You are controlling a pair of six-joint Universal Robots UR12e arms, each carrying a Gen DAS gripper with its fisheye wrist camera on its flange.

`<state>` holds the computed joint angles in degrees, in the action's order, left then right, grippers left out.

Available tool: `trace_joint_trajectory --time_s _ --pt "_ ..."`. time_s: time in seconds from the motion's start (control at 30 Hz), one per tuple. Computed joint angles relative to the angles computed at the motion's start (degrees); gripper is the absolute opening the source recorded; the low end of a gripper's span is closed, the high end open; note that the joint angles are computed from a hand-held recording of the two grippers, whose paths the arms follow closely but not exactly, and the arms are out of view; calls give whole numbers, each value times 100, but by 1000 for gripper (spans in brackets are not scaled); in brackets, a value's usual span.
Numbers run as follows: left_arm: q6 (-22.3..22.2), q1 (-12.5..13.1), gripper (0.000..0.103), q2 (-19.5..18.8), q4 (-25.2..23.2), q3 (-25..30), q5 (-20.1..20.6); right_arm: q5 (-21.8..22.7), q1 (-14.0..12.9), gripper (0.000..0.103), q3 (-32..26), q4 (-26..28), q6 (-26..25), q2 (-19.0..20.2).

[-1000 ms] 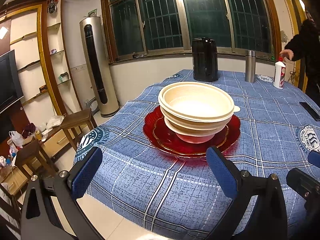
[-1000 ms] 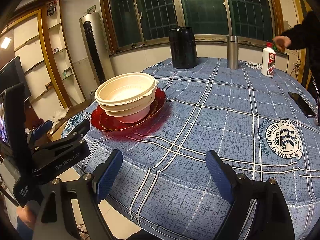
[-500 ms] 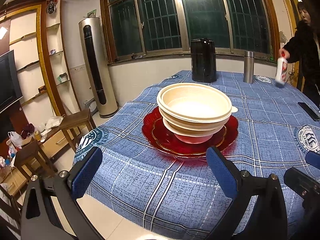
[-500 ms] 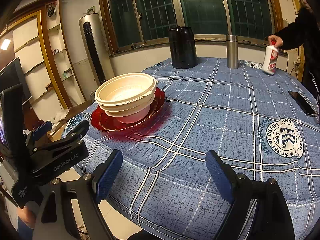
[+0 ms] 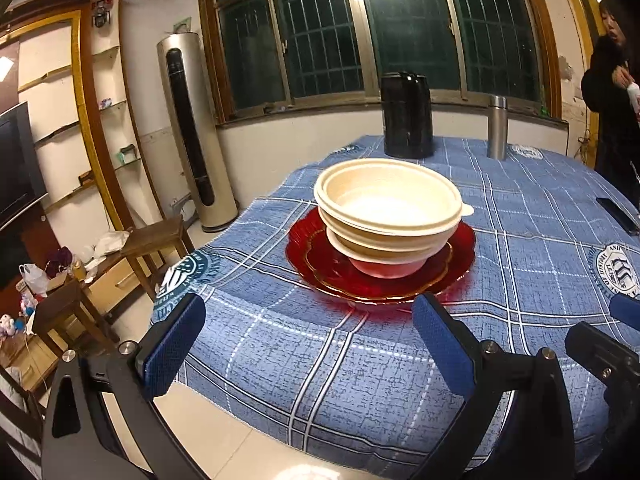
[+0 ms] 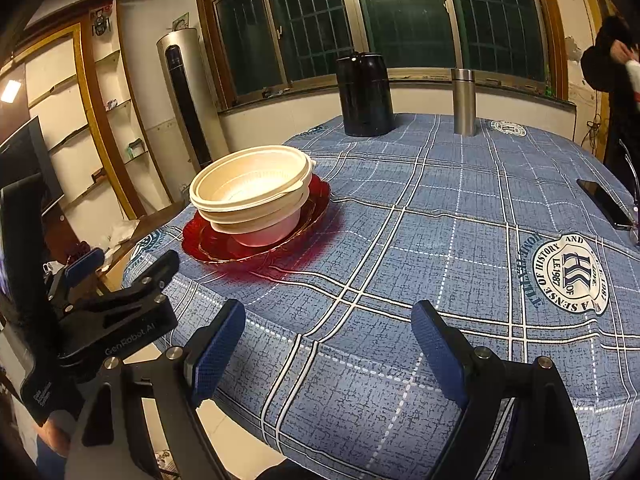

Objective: Organize plates and bowls

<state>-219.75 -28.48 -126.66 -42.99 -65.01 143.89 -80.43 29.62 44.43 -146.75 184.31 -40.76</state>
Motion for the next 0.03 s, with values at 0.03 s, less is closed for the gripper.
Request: trace_joint_trajectory --time_s 0.03 --pt "8 7 103 13 26 -14 -48 7 -2 87 0 6 10 -1"
